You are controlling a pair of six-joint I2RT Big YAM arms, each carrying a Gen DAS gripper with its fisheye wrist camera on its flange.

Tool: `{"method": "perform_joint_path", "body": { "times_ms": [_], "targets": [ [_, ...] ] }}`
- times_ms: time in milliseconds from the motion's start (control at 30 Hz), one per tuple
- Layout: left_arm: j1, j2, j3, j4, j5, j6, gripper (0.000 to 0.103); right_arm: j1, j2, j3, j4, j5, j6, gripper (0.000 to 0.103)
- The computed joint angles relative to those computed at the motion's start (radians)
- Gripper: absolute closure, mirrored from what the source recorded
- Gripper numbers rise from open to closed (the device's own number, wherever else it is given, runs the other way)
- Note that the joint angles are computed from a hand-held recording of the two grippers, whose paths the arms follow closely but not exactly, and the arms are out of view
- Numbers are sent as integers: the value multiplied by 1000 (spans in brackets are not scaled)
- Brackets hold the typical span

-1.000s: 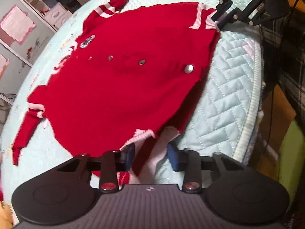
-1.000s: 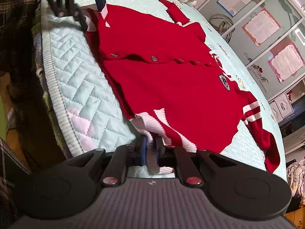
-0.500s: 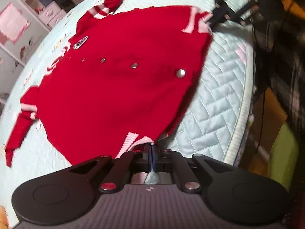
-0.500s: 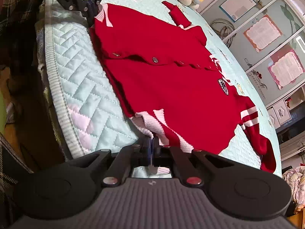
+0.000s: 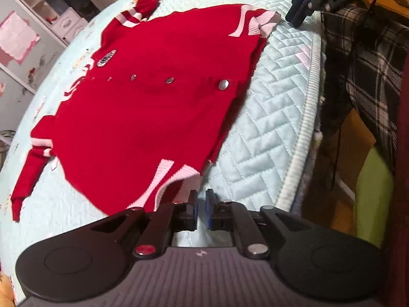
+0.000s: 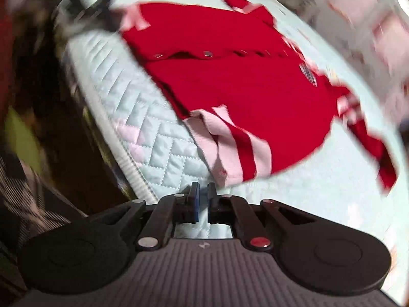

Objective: Fold clothes

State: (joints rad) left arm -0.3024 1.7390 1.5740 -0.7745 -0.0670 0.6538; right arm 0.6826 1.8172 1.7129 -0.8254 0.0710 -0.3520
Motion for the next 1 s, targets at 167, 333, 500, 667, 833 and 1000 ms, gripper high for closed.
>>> {"method": "perform_joint_path", "body": {
  "times_ms": [167,333,500,667,833,1000],
  "targets": [
    [22,-86,-95,116,61,-193,55,-25,-66,-83,148,-7,293,66],
    [19,-111,-148,266,-60,-304,42,-15,-26,-63,178,60,391,62],
    [7,-56,-117,266,-167,-292,42,5,-3,-57,188,127,390,62],
    [12,-30,-107,237,-165,-272,96,9,-7,-68,198,119,385,78],
    [17,-48,-131,230,-161,-276,96,10,-18,-89,223,159,370,97],
    [19,-40,-133,233,-167,-271,96,4,-43,-127,248,178,451,101]
  ]
}}
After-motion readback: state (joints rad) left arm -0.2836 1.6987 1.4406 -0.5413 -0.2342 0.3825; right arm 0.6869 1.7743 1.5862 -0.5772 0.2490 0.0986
